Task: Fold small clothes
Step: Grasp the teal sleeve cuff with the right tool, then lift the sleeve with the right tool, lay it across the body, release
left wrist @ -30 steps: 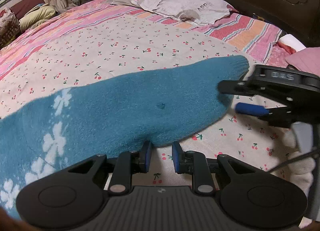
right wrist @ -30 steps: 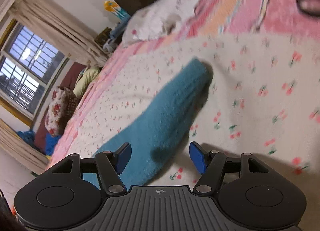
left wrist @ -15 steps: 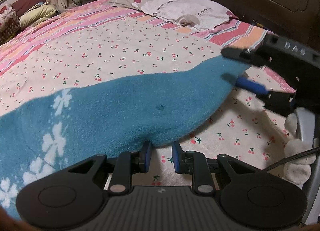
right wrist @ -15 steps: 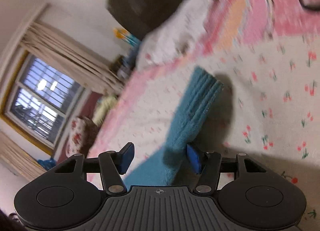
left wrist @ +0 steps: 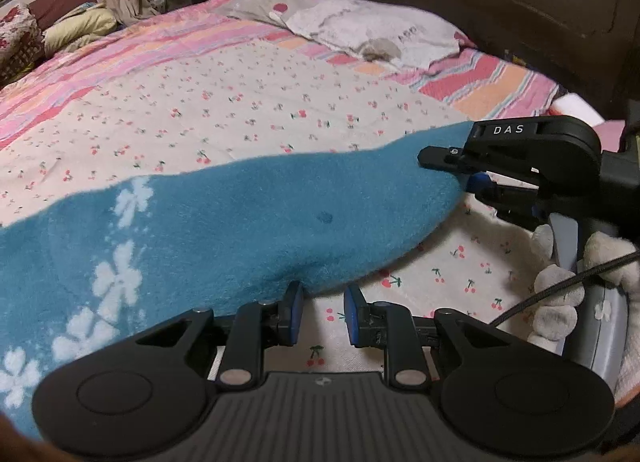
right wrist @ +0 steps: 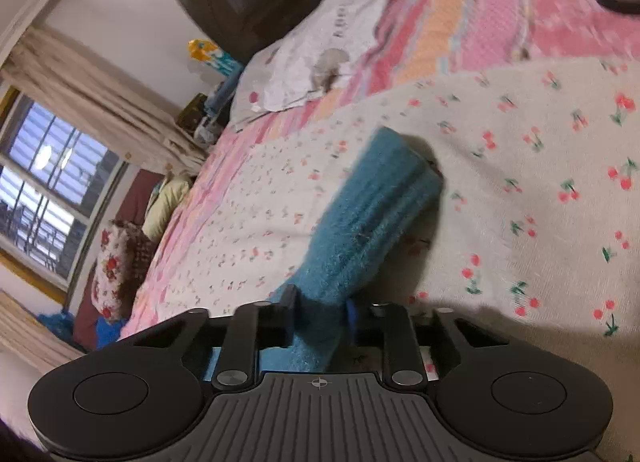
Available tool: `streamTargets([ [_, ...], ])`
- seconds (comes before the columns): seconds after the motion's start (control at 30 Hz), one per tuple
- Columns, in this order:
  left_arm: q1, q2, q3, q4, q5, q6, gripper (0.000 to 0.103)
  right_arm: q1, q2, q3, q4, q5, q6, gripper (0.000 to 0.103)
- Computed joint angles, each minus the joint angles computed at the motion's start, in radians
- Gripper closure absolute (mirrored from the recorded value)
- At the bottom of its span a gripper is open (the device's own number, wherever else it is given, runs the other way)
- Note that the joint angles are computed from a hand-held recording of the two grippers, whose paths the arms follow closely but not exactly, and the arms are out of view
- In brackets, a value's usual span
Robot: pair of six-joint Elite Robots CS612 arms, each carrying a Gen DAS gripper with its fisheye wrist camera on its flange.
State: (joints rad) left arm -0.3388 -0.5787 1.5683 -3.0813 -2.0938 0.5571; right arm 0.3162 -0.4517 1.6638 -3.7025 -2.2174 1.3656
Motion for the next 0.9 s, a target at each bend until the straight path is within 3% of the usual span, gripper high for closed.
streamTargets([
  [0.17,0.025,-0.009,0.005,-0.036,0.000,-0.003,0.073,0.028,-0.014,-0.049,-0.003,-0.033,-0.183,0.091],
  [0.4,0.069,-0.006,-0.014,-0.063,0.027,-0.034,0.073,0.055,-0.015,-0.145,0.024,0.009,-0.349,0.092],
  [0.7,0.151,0.008,-0.053,-0.036,0.015,-0.056,0.073,0.090,0.018,-0.323,0.177,0.103,-0.523,0.092],
  [0.9,0.211,0.029,-0.095,-0.015,0.021,-0.101,0.073,0.113,0.080,-0.489,0.303,0.176,-0.604,0.093],
])
